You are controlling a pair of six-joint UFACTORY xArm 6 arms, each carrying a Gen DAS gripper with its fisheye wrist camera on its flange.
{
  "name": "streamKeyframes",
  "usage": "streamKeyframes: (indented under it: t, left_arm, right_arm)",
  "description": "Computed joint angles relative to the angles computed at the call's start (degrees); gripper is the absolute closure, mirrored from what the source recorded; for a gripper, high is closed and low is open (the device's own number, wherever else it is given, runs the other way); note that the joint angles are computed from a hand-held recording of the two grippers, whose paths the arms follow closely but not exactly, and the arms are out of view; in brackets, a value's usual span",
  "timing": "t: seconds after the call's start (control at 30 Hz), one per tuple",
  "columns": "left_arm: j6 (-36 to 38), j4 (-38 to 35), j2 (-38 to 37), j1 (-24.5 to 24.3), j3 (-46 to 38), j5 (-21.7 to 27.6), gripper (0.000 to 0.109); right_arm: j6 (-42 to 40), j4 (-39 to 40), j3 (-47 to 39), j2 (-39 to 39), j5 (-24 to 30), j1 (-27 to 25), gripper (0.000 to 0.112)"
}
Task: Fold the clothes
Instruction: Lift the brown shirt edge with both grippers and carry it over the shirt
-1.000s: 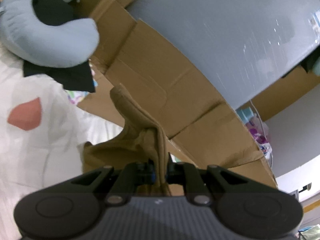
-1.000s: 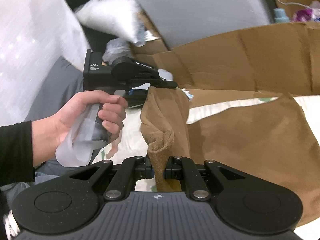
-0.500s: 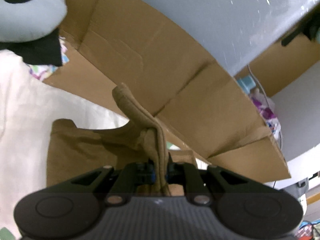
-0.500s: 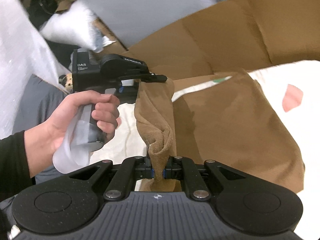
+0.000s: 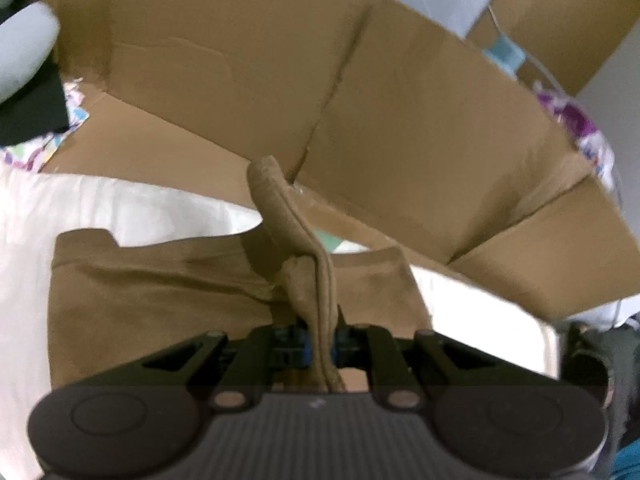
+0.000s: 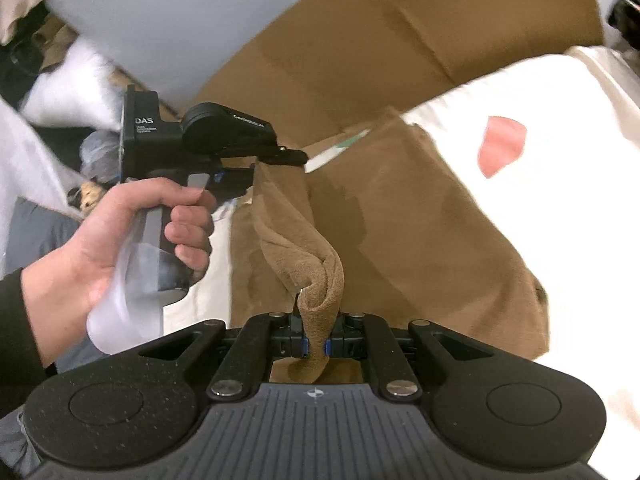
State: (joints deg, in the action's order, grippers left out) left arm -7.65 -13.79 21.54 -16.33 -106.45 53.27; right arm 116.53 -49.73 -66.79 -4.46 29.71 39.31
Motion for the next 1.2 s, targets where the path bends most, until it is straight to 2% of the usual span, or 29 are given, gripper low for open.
streamKeyframes:
  t: [0.33, 0.9, 1.2]
  left_arm:
    - [-2.6, 5.5, 4.0, -3.2, -5.6, 3.3, 0.099]
    - [-2.0, 8.9, 14.4, -7.3, -21.9, 14.3, 0.098]
    - [-1.4, 9.3, 14.8, -8.1, -22.1, 13.9, 0.096]
  right_arm:
    - [6.6, -2.8, 5.5, -2.8, -0.4, -1.2, 0.107]
    - [15.9, -5.4, 13.8, -8.1, 0.0, -2.3, 0.107]
    - [18.1, -5.6, 16.4, -8.9, -0.3, -2.5, 0.107]
